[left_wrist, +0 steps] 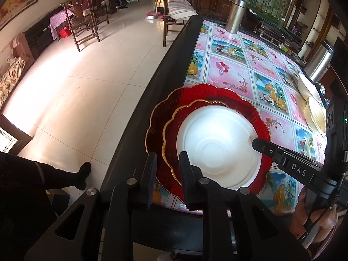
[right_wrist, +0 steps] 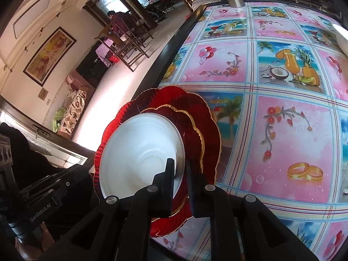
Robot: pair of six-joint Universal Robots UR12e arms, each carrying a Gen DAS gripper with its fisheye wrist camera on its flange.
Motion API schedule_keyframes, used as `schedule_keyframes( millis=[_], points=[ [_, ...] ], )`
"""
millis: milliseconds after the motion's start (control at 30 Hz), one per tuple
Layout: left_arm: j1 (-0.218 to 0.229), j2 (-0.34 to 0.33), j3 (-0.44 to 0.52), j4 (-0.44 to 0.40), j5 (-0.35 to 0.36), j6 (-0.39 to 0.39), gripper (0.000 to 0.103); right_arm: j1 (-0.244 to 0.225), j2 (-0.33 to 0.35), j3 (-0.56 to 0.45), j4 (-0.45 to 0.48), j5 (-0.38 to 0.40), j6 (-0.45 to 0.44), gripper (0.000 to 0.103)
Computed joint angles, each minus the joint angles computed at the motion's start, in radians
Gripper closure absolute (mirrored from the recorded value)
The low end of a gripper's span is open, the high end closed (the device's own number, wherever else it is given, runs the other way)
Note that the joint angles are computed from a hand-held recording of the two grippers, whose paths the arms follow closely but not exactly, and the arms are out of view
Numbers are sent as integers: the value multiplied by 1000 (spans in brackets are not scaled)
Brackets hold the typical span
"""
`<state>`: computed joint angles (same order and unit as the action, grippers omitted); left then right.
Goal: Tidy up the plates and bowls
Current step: 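Open both grippers and withdraw them from the stack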
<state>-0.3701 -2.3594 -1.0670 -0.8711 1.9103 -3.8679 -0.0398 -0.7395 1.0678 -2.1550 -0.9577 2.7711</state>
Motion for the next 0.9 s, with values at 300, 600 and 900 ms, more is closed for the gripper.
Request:
schedule_keyframes(
  millis=[300, 600, 900],
  points=[
    [-35, -12, 23, 93, 99, 57, 57, -28, -27, 51, -187, 40, 63, 59],
    [-66, -119, 222, 120, 35, 159, 52, -75, -27, 56, -296, 24, 134, 56],
    [-88, -365, 692, -65, -78, 205, 51, -177, -2, 10, -388, -26, 283, 56]
  ],
)
